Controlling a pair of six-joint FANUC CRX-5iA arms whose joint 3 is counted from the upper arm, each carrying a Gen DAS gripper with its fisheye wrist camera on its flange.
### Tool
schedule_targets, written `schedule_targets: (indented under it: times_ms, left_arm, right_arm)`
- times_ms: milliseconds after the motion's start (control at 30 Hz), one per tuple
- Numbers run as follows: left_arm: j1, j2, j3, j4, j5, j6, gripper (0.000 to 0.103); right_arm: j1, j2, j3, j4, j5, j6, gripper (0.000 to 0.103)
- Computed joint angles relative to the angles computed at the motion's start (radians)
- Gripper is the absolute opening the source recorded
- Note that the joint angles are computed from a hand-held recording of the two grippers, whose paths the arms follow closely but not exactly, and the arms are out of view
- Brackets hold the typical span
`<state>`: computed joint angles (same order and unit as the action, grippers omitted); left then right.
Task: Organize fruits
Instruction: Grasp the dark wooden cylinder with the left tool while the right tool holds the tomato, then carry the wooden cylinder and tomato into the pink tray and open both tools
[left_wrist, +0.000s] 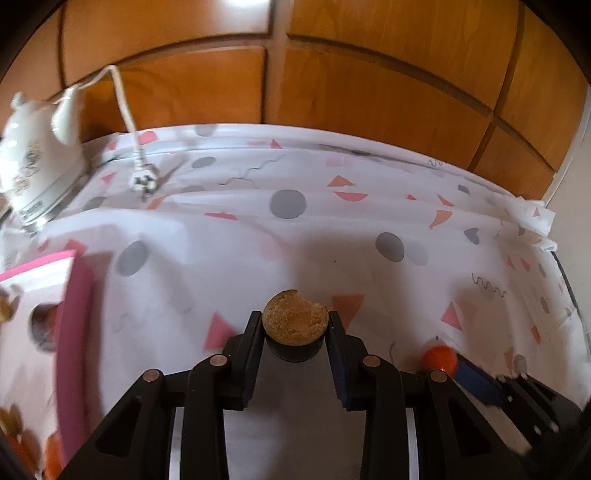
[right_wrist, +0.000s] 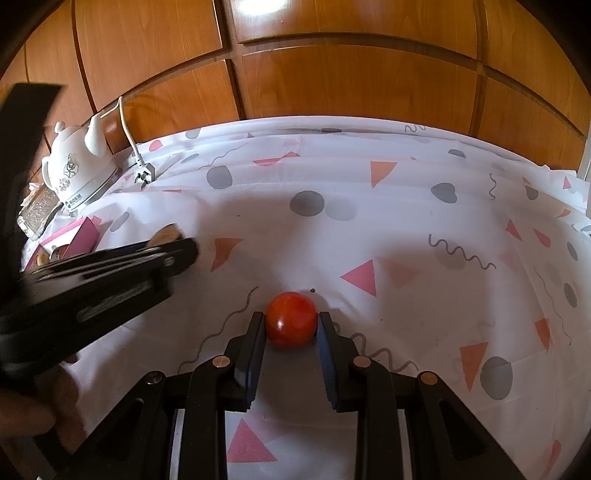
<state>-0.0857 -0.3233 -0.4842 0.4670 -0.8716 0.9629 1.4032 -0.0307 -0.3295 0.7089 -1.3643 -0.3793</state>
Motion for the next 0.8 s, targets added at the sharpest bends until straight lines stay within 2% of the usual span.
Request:
schedule_targets:
  times_ms: [167,400,633,800]
  left_arm:
    - [0.077,-0.113,-0.056,0.052,-0.034,-0.061,0.033]
    - [0.235,-0.239,-0.115,0.13,-0.122,-0.159,0.033]
    - [0.454,-0.339,-0.165,0.226,-0.237,-0.295,0.033]
    - [0.613,-0.379,-0.185,0.28,-0.319,-0.378,0.034]
  right_arm:
    - [0.004,0.011,0.02,-0.008,-0.003,0.033,0.028]
    - [0.024,0.043,0.062,-0.005,0.023,0.061,0.028]
    - [0.029,0.094,0.133,0.028,0.073,0.129,0.027]
    - [0.017,0.13,0.192,0.053,0.144,0.195,0.027]
